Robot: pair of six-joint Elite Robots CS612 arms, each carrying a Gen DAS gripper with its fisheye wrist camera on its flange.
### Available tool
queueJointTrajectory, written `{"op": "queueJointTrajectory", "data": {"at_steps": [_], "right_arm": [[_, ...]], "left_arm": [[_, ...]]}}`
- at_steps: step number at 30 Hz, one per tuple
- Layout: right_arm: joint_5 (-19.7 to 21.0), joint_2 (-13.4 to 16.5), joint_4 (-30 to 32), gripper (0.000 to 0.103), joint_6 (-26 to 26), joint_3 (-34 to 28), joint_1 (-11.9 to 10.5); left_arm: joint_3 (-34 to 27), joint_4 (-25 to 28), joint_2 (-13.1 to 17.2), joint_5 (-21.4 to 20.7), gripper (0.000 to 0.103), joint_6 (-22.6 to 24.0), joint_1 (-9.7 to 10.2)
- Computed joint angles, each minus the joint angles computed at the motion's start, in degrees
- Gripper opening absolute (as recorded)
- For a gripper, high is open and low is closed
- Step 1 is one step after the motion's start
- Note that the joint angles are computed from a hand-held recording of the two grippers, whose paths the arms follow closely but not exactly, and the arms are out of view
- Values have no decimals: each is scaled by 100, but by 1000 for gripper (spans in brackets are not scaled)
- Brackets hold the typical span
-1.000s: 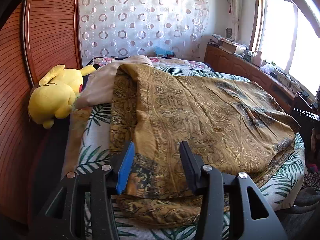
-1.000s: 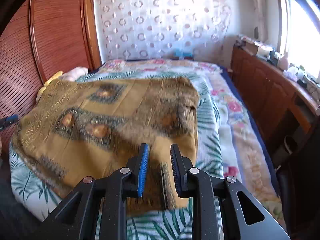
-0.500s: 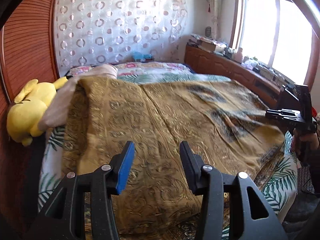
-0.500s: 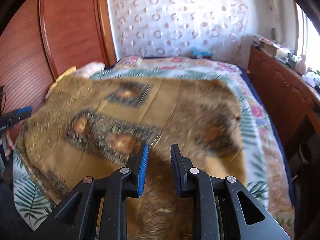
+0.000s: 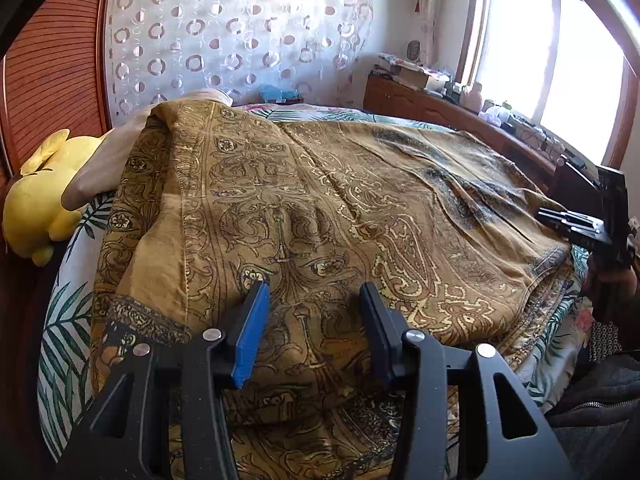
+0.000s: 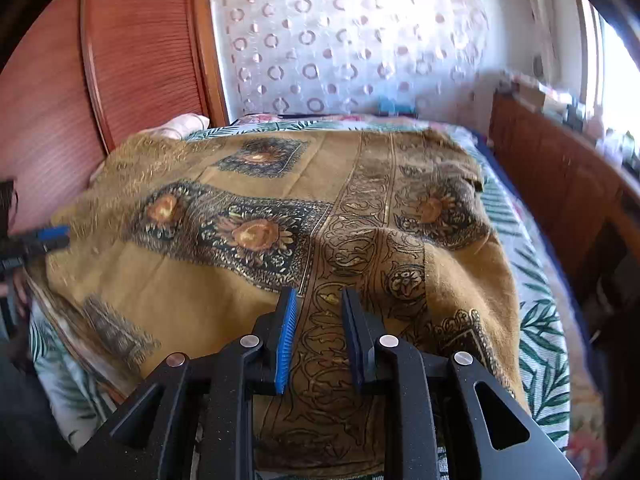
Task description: Fold small clothes
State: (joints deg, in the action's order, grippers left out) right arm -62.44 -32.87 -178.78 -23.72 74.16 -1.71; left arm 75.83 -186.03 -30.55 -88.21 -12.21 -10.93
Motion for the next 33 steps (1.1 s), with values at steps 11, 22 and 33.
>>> {"op": "queueJointTrajectory", "data": {"at_steps": [11,22,33], "right_arm": [[193,-81,290,51,-274,17,-19],[123,-106,458,62,-525,3,23],[14,-170,1152,66,-586,-188,122]], "left_arm": [[212,-238,-74,269,48,-239,84],[444,-256,-247,1012,49,-423,112],[323,649,-268,1252,51,-815,193]]}}
